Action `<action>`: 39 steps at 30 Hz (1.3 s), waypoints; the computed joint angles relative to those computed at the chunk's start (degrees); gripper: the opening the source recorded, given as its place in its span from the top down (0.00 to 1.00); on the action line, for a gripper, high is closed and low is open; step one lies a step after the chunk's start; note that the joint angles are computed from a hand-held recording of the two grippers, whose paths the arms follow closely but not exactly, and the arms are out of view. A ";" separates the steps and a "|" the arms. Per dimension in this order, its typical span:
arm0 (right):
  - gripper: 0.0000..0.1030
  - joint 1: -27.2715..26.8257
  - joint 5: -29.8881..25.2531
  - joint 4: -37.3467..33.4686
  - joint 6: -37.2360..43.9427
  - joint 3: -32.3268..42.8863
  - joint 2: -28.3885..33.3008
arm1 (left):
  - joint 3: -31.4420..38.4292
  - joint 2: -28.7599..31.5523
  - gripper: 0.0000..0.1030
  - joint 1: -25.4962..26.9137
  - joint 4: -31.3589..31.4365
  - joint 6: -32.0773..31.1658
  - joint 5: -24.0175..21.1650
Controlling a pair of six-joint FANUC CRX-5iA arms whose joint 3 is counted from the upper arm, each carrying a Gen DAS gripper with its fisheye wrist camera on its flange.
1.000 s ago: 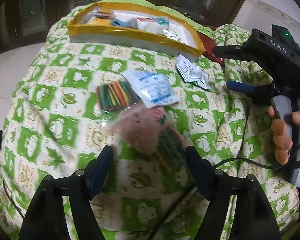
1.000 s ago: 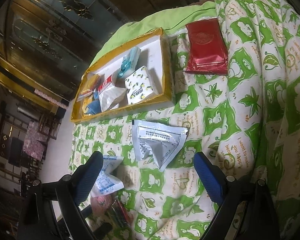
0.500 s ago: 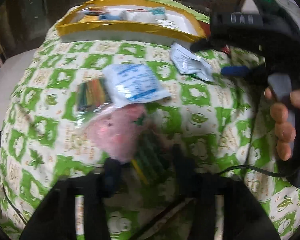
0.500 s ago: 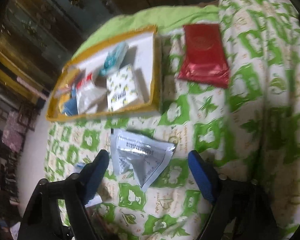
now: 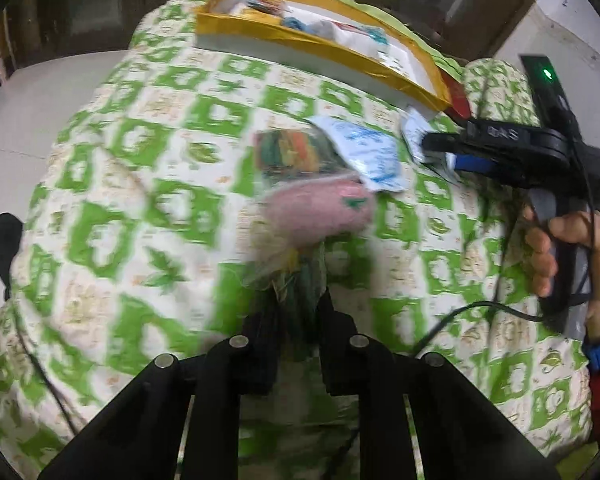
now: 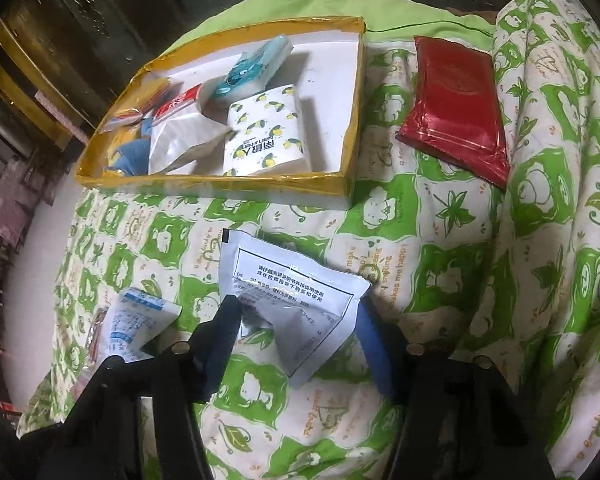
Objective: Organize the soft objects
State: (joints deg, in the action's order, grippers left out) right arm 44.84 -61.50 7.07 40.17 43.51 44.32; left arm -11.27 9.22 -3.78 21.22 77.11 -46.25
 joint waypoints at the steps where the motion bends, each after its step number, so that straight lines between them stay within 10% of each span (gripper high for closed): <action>1: 0.41 0.04 0.38 -0.48 0.04 -0.68 -0.54 | -0.27 -0.32 0.85 0.36 -0.56 0.50 0.34; 26: 0.44 2.33 7.07 0.28 -1.01 -7.83 -4.69 | -4.38 -3.10 0.85 1.51 -0.68 1.84 10.15; 39: 0.44 2.22 6.44 0.22 0.27 -7.77 -4.57 | -0.14 -0.56 0.85 1.35 -7.36 8.05 6.00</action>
